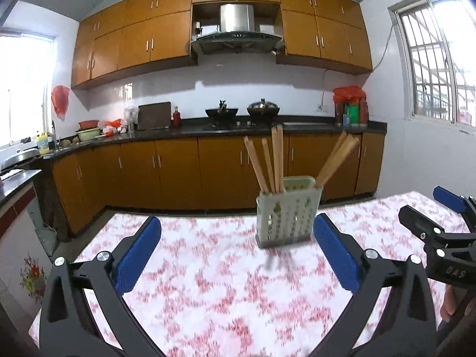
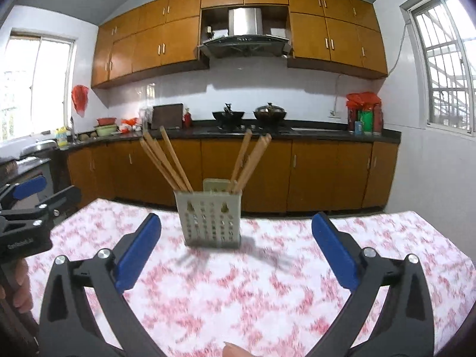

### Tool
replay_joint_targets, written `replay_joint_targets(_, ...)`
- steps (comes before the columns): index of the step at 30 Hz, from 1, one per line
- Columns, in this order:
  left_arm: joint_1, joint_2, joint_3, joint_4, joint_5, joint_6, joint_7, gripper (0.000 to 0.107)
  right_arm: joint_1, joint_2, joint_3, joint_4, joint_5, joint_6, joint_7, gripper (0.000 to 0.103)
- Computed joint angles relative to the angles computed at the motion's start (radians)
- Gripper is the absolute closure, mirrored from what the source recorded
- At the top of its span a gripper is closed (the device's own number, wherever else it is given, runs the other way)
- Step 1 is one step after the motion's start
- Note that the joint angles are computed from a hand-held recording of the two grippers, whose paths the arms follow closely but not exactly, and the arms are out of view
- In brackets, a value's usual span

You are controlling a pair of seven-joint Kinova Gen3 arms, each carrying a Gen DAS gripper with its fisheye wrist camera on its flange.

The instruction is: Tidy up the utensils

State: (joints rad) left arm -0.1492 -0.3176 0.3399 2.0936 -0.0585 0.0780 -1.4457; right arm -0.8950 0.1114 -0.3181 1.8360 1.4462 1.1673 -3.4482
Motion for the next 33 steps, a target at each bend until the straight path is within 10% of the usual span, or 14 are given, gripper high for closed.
replay_joint_targets(33,0.0,-0.035,0.005,0.107,0.001,0.034,0.052,0.006,-0.037,0.028,0.007,0.034,-0.126,0.015,-0.077,0.004)
